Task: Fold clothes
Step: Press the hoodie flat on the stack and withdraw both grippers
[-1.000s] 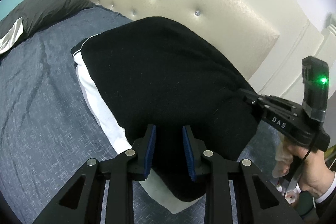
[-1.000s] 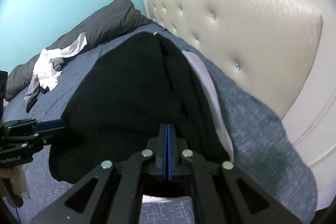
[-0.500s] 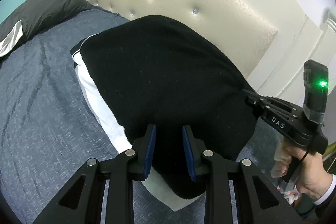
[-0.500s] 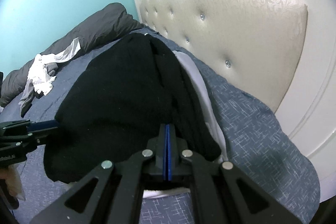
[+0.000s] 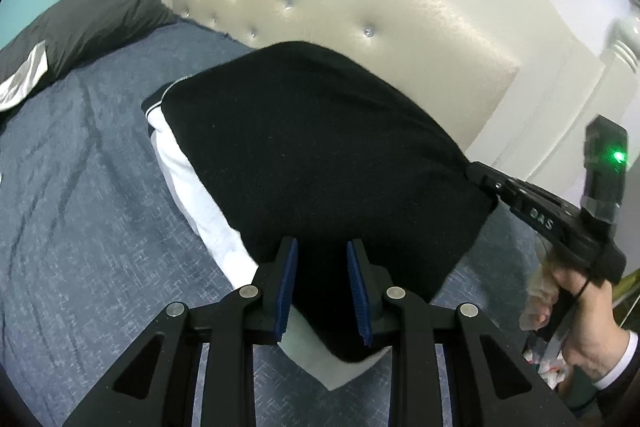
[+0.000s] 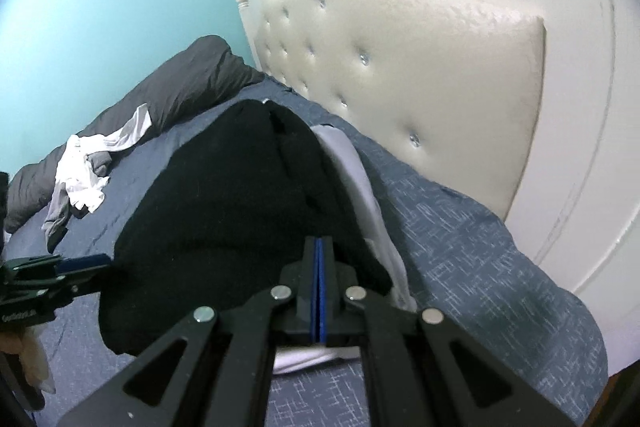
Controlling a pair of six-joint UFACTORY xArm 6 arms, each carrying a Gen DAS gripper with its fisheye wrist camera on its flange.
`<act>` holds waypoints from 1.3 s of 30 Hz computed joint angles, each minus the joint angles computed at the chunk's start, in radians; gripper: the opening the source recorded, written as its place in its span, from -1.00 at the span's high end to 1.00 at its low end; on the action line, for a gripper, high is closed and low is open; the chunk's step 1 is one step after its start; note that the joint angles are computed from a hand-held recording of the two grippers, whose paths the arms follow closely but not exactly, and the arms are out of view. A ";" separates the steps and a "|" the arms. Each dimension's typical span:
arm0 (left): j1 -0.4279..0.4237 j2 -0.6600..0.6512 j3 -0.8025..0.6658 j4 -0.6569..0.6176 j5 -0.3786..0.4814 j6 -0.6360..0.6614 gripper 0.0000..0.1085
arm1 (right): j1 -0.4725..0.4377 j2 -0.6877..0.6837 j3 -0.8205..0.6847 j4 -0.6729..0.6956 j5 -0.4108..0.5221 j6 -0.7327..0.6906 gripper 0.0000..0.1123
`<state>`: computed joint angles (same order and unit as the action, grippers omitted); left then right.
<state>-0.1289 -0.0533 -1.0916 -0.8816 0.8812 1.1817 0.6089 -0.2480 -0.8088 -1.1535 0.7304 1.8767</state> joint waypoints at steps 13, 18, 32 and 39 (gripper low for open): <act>0.022 -0.011 0.012 0.004 0.028 0.005 0.49 | -0.010 0.017 0.000 0.042 -0.012 0.056 1.00; 0.055 -0.029 0.011 0.015 0.059 0.009 0.49 | 0.054 -0.002 -0.035 0.063 0.118 0.049 1.00; 0.155 -0.128 0.006 0.003 0.156 -0.010 0.49 | 0.222 0.019 -0.211 0.134 0.361 -0.026 1.00; 0.238 -0.178 -0.007 -0.002 0.231 -0.005 0.49 | 0.305 0.066 -0.319 0.153 0.454 -0.054 1.00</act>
<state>0.1095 -0.2317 -1.0984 -0.8832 1.1123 1.1766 0.9136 -0.1815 -1.1276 -1.0008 1.1840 1.8230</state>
